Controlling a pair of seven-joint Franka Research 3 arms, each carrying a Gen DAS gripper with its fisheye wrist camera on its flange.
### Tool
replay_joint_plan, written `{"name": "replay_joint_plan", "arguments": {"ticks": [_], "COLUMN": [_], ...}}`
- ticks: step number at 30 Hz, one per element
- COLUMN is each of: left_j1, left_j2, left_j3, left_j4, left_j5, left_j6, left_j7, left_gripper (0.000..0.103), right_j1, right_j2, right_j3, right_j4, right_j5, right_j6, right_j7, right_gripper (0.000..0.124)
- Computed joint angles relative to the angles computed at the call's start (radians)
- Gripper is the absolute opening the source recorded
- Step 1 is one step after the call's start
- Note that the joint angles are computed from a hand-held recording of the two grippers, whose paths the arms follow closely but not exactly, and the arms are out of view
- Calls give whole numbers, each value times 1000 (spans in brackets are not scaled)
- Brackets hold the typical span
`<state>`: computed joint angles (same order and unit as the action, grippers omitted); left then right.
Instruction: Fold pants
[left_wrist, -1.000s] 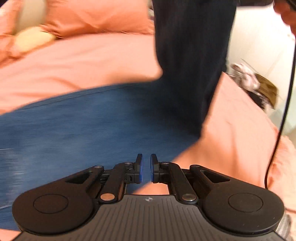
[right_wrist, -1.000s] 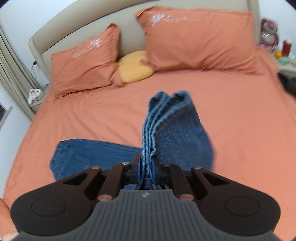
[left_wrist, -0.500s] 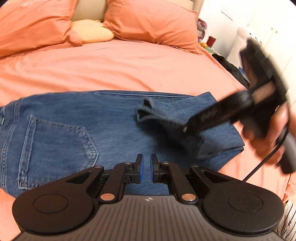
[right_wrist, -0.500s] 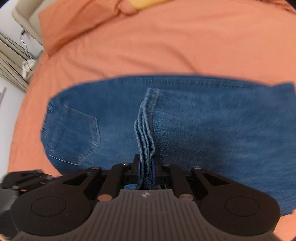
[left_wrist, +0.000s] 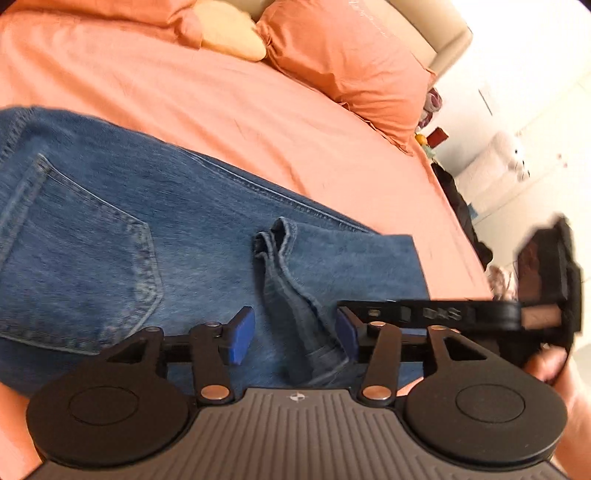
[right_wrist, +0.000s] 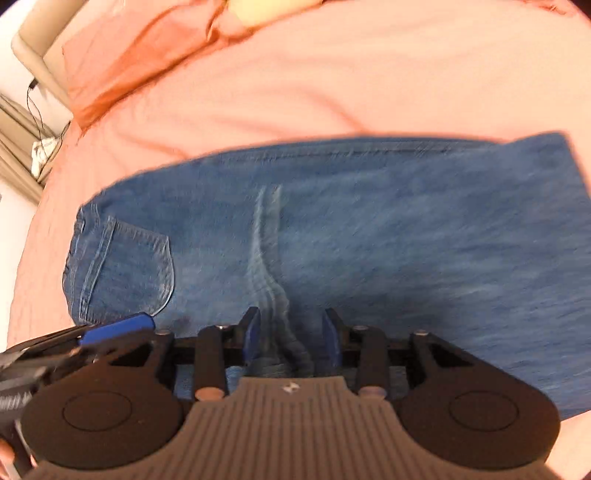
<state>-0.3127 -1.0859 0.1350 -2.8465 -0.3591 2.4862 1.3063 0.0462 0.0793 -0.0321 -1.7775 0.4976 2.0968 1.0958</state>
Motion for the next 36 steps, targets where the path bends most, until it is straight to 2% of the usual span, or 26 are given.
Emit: {"name": "replay_joint_plan", "arguments": {"ticks": [3,5,8,10,12,13,14,15,17,19,20,23,24,26,27,29,33,36], "left_j1": [-20,-28,-43,-72,-90,-86,-66,-56,-40,-31,-35,-26,-13,29,31,24,43,59], "left_j2": [92,155,239,291,332,344,352,351,326,291,277,232,227,248,270,317,356,378], "left_j3": [1,-6,-7,21,38,32,7,-11,-56,-97,-107,-146,-161,-191,-180,-151,-158,-175], "left_j4": [23,40,54,65,77,81,85,85,74,65,62,51,49,67,79,88,81,77], "left_j5": [-25,-36,-43,-65,-84,-80,-61,-45,2,66,93,192,227,294,301,295,316,334], "left_j6": [50,82,142,170,177,176,172,174,204,233,257,336,353,306,269,232,187,194], "left_j7": [-13,-19,-5,32,72,89,93,104,128,151,164,181,180,162,144,119,90,67], "left_gripper": [60,60,60,60,53,38,25,25,18,16,16,16,16,16,16,15,15,16], "right_j1": [-6,-11,-39,-62,-81,-92,-101,-113,-131,-144,-149,-172,-172,-172,-171,-171,-172,-166], "right_j2": [-19,-32,-29,-34,-34,-27,-20,-11,-1,-1,3,12,7,-9,-18,-28,-33,-23], "right_j3": [-12,-19,-37,-50,-57,-63,-66,-72,-76,-78,-79,-82,-81,-79,-80,-83,-88,-84], "right_j4": [-22,-53,-61,-76,-90,-88,-84,-75,-64,-69,-64,-42,-50,-78,-96,-123,-157,-179], "right_j5": [-75,-134,-108,-70,-36,-17,-3,16,29,34,37,87,85,73,61,48,14,-1], "right_j6": [92,161,163,173,189,183,178,169,161,179,176,136,151,188,214,237,262,298], "right_j7": [-39,-69,-108,-147,-181,-194,-194,-202,-227,-264,-274,-305,-309,-341,-350,-362,-360,-367], "right_gripper": [34,25,24,24,24,24,24,24,22,19,15,12,12,2,0,0,0,0]}}
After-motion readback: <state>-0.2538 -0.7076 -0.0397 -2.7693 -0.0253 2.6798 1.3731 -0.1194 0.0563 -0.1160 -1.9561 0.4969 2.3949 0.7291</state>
